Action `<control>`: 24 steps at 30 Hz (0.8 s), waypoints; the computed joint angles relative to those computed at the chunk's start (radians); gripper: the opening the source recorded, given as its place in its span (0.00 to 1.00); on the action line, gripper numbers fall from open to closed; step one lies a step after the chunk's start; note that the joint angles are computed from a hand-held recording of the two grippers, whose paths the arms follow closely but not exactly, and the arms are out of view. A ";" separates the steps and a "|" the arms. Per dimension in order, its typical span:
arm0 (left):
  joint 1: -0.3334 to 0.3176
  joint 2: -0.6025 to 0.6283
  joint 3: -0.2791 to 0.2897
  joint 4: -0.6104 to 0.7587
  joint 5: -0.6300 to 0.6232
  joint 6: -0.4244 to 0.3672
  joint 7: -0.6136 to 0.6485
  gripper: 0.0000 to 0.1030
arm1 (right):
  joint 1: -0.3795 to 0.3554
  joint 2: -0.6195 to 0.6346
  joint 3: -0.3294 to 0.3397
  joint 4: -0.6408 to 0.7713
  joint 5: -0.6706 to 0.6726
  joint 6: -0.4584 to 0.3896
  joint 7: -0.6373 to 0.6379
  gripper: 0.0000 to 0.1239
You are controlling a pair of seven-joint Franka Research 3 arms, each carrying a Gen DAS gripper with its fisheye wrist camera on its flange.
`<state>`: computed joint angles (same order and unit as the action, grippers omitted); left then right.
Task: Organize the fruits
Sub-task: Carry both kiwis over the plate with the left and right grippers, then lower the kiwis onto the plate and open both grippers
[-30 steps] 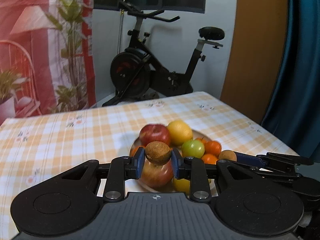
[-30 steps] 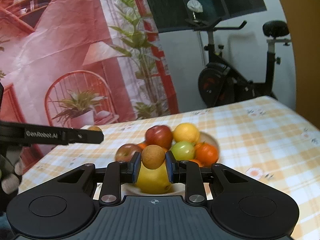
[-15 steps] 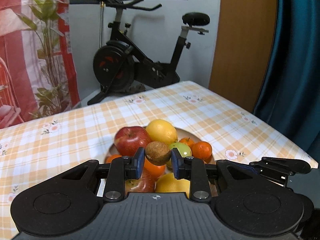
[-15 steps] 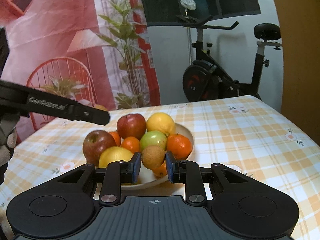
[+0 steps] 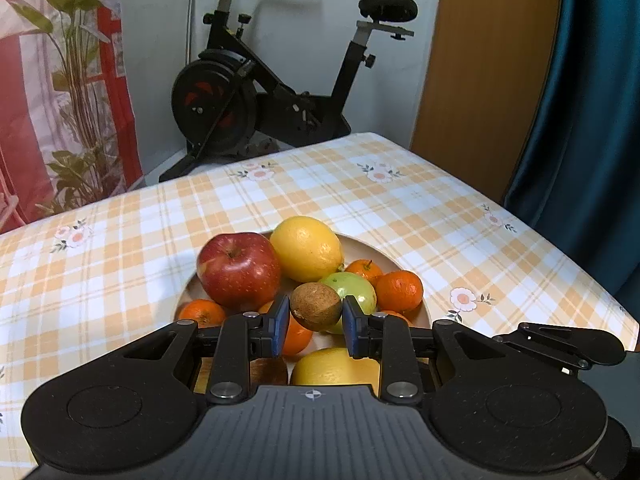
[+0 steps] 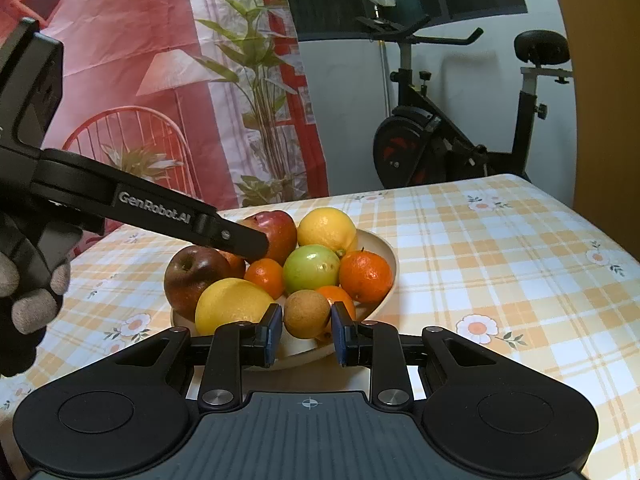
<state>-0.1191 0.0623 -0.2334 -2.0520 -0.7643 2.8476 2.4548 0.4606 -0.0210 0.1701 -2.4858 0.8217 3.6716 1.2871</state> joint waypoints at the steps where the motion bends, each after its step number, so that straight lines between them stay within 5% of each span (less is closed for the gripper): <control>1: -0.001 0.002 0.000 0.001 0.008 -0.001 -0.005 0.29 | -0.001 -0.001 -0.001 -0.001 -0.004 -0.004 0.006 0.20; 24: 0.017 0.017 -0.011 0.019 0.112 -0.008 -0.130 0.30 | -0.004 -0.003 0.000 0.002 -0.003 -0.018 0.008 0.21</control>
